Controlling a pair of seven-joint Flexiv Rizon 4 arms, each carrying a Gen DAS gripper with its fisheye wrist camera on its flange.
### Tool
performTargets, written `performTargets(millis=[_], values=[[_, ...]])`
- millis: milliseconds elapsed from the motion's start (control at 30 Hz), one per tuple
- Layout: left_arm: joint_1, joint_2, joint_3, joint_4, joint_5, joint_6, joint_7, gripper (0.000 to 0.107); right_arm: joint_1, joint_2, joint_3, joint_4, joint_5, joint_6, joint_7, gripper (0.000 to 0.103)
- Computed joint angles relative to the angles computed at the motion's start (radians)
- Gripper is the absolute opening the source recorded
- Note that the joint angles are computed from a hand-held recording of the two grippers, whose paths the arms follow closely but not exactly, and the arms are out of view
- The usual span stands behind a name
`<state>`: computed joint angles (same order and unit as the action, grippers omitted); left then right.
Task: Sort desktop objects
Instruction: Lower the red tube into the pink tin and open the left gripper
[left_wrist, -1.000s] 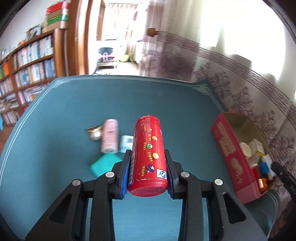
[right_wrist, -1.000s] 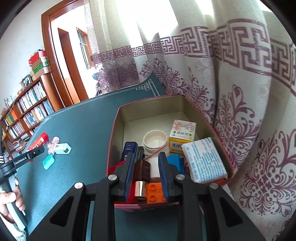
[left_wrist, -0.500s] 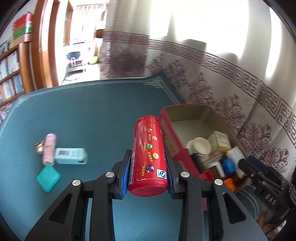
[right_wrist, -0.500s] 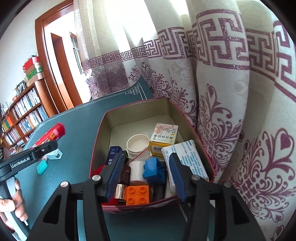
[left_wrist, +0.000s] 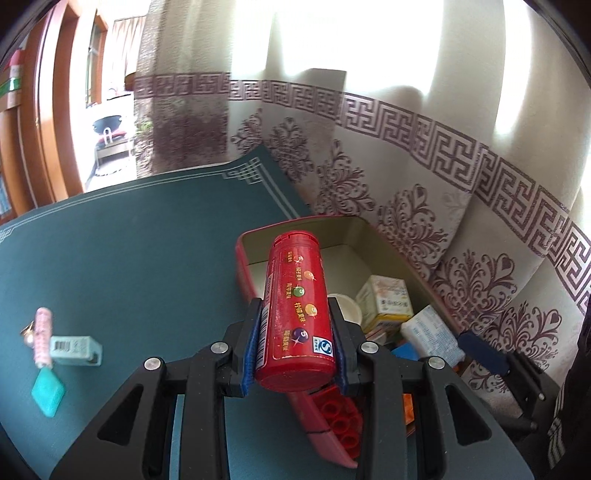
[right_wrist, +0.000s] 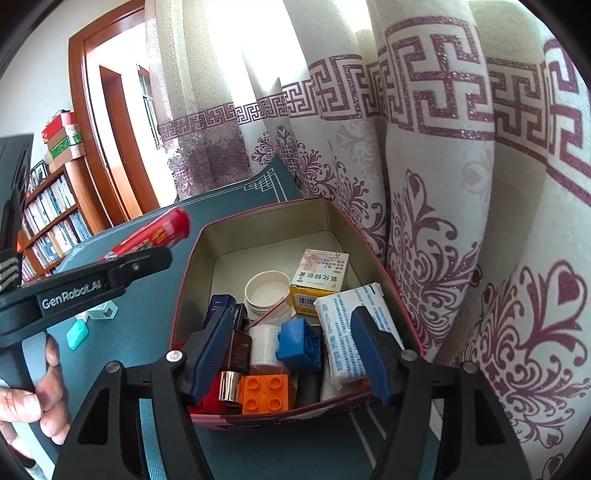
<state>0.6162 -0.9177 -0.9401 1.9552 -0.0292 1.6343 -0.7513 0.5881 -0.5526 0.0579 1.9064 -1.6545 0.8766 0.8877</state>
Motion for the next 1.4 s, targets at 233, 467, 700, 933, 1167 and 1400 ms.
performTargets(millis=[233, 467, 700, 933, 1167, 1400], values=[[-0.023, -0.002, 0.005, 0.003, 0.026, 0.027, 0.007, 0.035, -0.002, -0.001, 0.0, 0.001, 0.003, 0.004, 0.002, 0.071], [-0.009, -0.017, -0.01, 0.015, 0.045, 0.034, 0.028, 0.062, -0.003, -0.007, -0.003, 0.0, 0.011, 0.002, 0.0, 0.075], [0.0, -0.037, -0.006, 0.017, 0.097, 0.083, 0.023, 0.063, -0.001, -0.02, -0.006, -0.01, 0.025, 0.013, -0.019, 0.076], [-0.017, -0.031, 0.03, -0.002, 0.104, 0.081, 0.001, 0.063, 0.007, -0.03, -0.014, -0.017, 0.037, 0.013, -0.028, 0.077], [0.004, -0.031, 0.022, -0.001, 0.092, 0.07, -0.012, 0.063, 0.017, -0.022, -0.015, -0.013, 0.029, -0.005, -0.017, 0.079], [0.034, -0.025, 0.017, 0.003, 0.085, 0.069, -0.033, 0.063, 0.028, -0.018, -0.01, -0.022, 0.022, -0.025, -0.018, 0.079]])
